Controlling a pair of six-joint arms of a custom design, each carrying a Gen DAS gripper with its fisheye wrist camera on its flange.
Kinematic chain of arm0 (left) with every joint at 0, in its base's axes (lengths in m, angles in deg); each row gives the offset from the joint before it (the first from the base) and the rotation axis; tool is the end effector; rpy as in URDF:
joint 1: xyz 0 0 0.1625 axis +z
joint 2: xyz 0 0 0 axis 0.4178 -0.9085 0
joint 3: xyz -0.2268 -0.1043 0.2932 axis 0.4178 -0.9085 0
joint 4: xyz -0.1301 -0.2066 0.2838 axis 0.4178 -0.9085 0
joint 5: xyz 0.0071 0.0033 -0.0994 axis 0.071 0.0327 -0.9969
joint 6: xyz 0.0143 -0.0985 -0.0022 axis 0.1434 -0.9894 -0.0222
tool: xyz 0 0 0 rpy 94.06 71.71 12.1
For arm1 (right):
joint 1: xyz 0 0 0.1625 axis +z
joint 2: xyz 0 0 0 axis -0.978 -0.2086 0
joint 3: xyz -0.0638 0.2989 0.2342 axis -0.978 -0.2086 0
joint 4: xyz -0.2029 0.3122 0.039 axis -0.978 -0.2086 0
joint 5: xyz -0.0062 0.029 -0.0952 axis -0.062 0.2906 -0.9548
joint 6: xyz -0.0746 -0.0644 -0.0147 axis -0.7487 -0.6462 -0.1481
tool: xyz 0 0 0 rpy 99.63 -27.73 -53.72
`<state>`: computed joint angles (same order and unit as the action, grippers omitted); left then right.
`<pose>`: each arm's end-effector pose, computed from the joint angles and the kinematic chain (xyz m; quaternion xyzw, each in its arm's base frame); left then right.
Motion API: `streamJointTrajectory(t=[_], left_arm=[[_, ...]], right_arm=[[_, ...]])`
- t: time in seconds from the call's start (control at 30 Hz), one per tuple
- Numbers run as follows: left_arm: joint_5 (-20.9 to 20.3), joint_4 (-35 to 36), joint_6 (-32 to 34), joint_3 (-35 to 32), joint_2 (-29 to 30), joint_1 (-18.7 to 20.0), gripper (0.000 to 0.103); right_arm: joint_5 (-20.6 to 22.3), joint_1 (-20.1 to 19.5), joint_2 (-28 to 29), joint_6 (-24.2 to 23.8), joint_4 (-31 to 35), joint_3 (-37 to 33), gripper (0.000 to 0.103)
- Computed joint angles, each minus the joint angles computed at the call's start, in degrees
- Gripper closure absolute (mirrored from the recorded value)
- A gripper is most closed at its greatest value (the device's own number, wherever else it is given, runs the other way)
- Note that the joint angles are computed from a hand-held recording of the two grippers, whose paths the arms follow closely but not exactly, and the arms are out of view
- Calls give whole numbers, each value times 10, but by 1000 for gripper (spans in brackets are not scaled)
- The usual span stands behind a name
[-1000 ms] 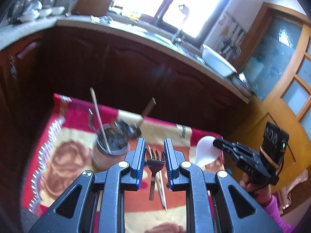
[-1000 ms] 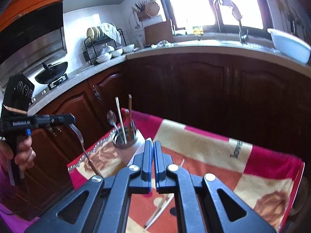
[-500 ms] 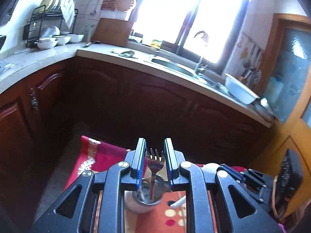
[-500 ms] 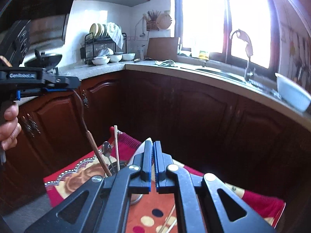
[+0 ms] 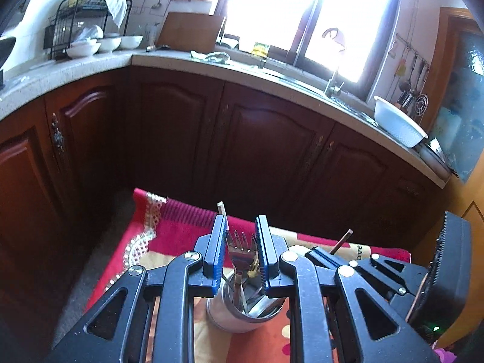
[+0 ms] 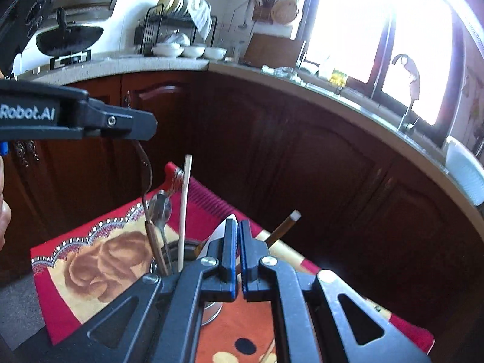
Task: Organize utensils
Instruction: 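Open both tools to drop the spoon and fork into the canister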
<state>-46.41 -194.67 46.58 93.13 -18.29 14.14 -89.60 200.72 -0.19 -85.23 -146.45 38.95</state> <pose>-0.3170 -0.5372 0.3938 0.0511 0.8501 -0.4609 0.2496 0.4669 -0.5697 0.1965 0.4996 -0.7791 0.2700 0.2655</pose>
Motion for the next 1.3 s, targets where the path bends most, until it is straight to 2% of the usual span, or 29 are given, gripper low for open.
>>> streamJointTrajectory(t=[0.27,0.4,0.67,0.77,0.9,0.97,1.3], left_arm=[[-15,14,-32,18,-2,11,48],[-20,18,-41,21,-5,11,48],[-38,19,-54,27,-13,8,47],[-29,24,-59,27,-12,3,47],[-29,36,-64,27,-14,-2,37],[-25,43,-68,29,-16,-6,37],[3,90,-93,37,-15,-29,36]], right_arm=[[-1,-11,4,17,46,12,101],[16,-20,-6,32,59,24,100],[45,-30,-49,68,69,58,88],[48,-32,-62,78,66,68,85],[53,-34,-74,92,66,78,82],[53,-35,-80,97,66,83,78],[60,-39,-116,113,57,116,73]])
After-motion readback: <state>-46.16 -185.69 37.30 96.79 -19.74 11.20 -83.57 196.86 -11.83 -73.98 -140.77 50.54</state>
